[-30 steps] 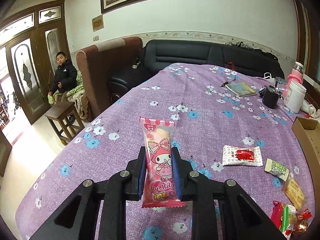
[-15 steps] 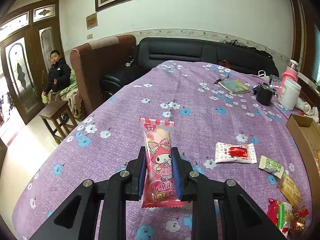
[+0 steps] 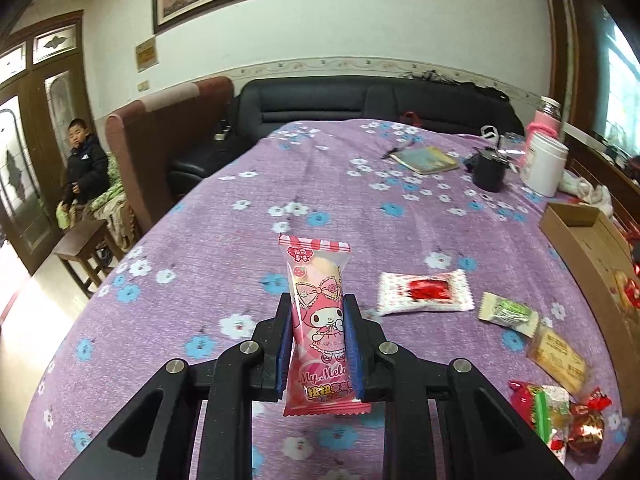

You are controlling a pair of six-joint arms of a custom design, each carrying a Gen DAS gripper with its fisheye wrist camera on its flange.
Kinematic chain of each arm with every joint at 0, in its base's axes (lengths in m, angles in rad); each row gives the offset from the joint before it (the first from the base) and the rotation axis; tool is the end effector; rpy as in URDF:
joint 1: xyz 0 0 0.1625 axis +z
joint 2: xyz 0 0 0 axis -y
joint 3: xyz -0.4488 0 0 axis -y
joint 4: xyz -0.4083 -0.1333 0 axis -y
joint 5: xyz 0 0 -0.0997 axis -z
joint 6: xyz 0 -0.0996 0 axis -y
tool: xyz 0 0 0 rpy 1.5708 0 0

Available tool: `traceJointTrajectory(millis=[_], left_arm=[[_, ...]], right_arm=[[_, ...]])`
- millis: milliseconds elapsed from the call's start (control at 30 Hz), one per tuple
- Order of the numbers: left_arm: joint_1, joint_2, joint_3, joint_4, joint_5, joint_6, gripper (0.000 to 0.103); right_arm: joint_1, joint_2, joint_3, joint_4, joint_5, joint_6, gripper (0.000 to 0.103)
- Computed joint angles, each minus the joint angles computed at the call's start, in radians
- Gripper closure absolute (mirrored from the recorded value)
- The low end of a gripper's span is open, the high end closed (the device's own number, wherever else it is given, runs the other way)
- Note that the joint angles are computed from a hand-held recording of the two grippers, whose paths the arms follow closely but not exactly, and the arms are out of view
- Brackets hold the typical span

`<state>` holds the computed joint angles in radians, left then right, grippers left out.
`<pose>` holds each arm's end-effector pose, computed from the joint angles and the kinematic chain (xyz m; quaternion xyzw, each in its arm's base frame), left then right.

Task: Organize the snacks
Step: 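Carry the red-gold bag into the box with the right gripper while the left gripper lowers the pink bar there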

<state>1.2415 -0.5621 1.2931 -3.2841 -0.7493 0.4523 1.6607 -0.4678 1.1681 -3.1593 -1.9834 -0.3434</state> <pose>-0.0621 -0.8194 0.1744 0.1338 0.8192 -0.4100 0.3780 0.1690 -0.8347 0.1216 0.1040 -0.8821 0.3938 0.2366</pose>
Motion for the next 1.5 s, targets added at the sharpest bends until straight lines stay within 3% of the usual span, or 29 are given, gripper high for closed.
traceJointTrajectory(millis=[433,800,1033,1500], left_arm=[[-0.075,-0.013,0.022,0.208,-0.092,-0.083,0.079],[-0.156,0.095,-0.131,0.537,-0.34,-0.241,0.08],[-0.188,0.173,-0.161,0.616,-0.376,-0.236,0.08],[-0.189,0.204,-0.163,0.604,-0.342,-0.197,0.08]], right_arm=[[-0.076,-0.088,0.049,-0.019,0.032,0.153,0.075],[-0.096,-0.083,0.022,0.053,-0.013,0.198,0.075],[-0.094,-0.049,-0.034,0.087,-0.118,0.208,0.075],[-0.098,-0.055,-0.032,0.105,-0.133,0.231,0.073]])
